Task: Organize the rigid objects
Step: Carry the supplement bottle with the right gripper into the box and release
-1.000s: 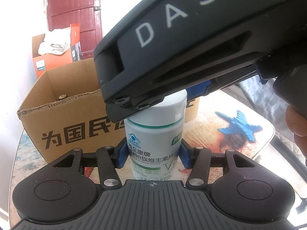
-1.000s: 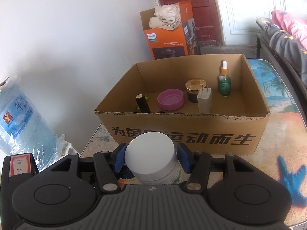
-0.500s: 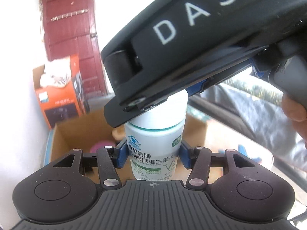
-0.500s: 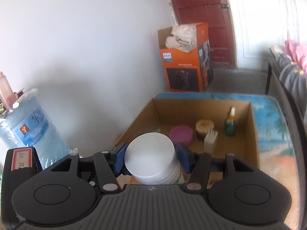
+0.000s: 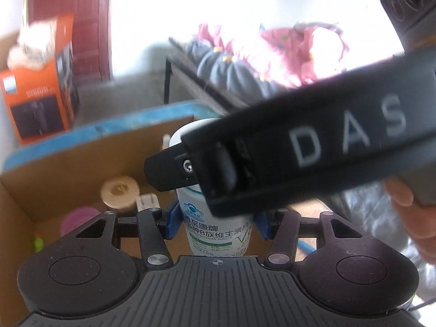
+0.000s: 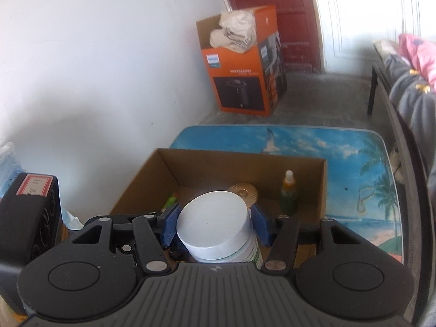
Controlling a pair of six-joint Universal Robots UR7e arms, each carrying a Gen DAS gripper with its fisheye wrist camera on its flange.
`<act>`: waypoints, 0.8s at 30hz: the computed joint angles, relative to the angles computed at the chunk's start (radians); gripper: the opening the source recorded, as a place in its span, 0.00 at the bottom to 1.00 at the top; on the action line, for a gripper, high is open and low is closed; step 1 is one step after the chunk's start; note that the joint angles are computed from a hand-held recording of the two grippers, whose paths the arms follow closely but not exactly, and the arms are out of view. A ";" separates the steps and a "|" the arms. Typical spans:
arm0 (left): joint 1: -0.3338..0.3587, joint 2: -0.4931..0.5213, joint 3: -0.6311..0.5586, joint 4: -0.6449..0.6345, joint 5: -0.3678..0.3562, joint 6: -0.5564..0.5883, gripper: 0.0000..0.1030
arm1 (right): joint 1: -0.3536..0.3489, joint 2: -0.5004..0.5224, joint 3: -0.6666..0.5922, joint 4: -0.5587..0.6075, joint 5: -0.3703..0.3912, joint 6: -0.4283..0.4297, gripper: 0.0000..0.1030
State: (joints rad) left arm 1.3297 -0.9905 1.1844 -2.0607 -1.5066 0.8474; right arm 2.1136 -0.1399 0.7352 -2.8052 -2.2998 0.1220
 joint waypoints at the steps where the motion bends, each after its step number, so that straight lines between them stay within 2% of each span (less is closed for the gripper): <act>1: -0.001 0.017 -0.016 0.013 0.012 -0.012 0.52 | -0.009 0.000 0.002 0.002 0.005 -0.001 0.58; 7: -0.005 0.087 -0.090 0.067 0.053 -0.106 0.52 | -0.045 0.015 -0.012 0.024 0.018 -0.019 0.55; 11: -0.007 0.104 -0.150 0.132 0.069 -0.129 0.53 | -0.062 0.005 0.017 0.025 0.037 -0.016 0.54; 14: -0.003 0.125 -0.195 0.170 0.070 -0.132 0.53 | -0.066 0.015 0.006 0.035 0.019 -0.033 0.54; 24: 0.012 0.118 -0.166 0.125 0.047 -0.105 0.63 | -0.068 0.032 -0.020 0.076 0.006 -0.052 0.54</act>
